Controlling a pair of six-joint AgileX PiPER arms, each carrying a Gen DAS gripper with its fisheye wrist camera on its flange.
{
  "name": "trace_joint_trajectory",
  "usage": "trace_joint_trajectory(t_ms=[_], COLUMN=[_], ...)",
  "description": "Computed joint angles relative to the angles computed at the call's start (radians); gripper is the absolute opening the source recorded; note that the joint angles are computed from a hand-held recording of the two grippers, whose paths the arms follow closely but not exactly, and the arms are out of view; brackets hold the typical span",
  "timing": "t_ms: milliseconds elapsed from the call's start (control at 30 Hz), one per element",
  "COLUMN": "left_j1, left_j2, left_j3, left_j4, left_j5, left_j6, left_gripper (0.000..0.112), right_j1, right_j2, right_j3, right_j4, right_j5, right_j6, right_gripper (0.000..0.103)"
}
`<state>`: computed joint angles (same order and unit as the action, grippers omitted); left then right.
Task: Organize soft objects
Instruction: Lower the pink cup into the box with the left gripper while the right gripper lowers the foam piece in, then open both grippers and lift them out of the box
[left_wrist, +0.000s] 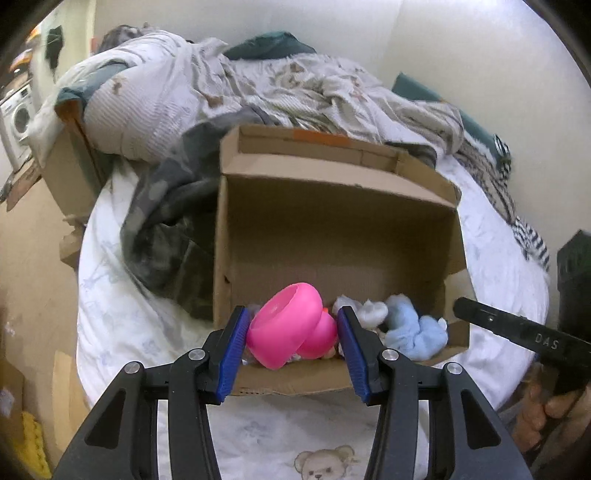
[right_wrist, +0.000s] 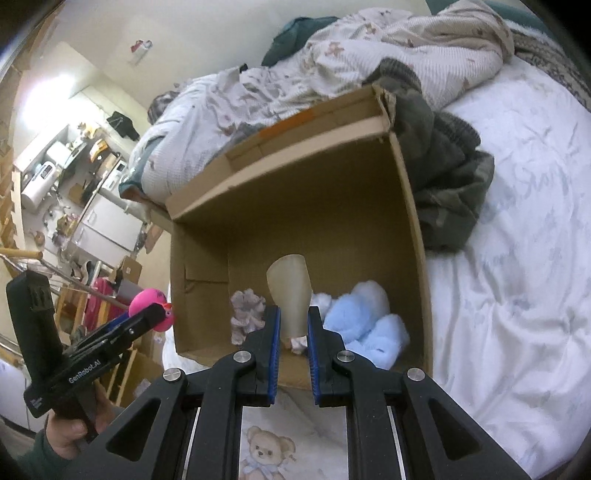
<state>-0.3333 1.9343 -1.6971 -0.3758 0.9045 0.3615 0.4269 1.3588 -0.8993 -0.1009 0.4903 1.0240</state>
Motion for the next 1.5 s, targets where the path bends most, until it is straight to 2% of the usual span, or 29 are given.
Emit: trace_joint_trajectory(t_ms=[200,500,867,933,967,1000,1067,1200,1333,1500], left_j1=[-0.054,-0.082,-0.061,-0.062,-0.066,-0.070,-0.075,-0.071,-0.058,-0.040], left_j2=[-0.006,0.020,0.028,0.029,0.029,0.026,0.018,0.017,-0.010,-0.047], left_j3=[0.032,0.008,0.004,0.004,0.003,0.007,0.018,0.017,0.044,0.074], left_j4=[0.077,0.133,0.101,0.102,0.115,0.128,0.148,0.163,0.164,0.186], left_j5=[-0.039,-0.022,-0.013,-0.012,-0.012,-0.016,-0.028,-0.024,-0.055,-0.092], left_j6=[-0.028,-0.088,-0.091,-0.094,-0.104,-0.114,-0.133,-0.153,-0.156,-0.171], left_gripper=[0.046,0.046,0.046,0.051,0.060,0.064,0.069,0.070,0.070,0.070], right_j1=[0.003,0.017,0.027,0.023,0.021,0.018,0.013,0.025,0.033,0.069], right_j2=[0.064,0.130,0.141,0.135,0.132,0.127,0.113,0.097,0.083,0.062], right_j3=[-0.037,-0.085,-0.091,-0.083,-0.080,-0.074,-0.059,-0.056,-0.047,-0.053], right_j4=[0.068,0.110,0.109,0.116,0.107,0.107,0.102,-0.004,-0.052,-0.191], right_j5=[-0.004,0.020,0.021,0.009,0.008,0.002,-0.022,-0.002,0.004,0.027], right_j6=[-0.078,-0.146,-0.150,-0.150,-0.136,-0.129,-0.106,0.010,0.066,0.194], right_gripper=[0.015,0.015,0.016,0.028,0.039,0.059,0.080,0.081,0.081,0.081])
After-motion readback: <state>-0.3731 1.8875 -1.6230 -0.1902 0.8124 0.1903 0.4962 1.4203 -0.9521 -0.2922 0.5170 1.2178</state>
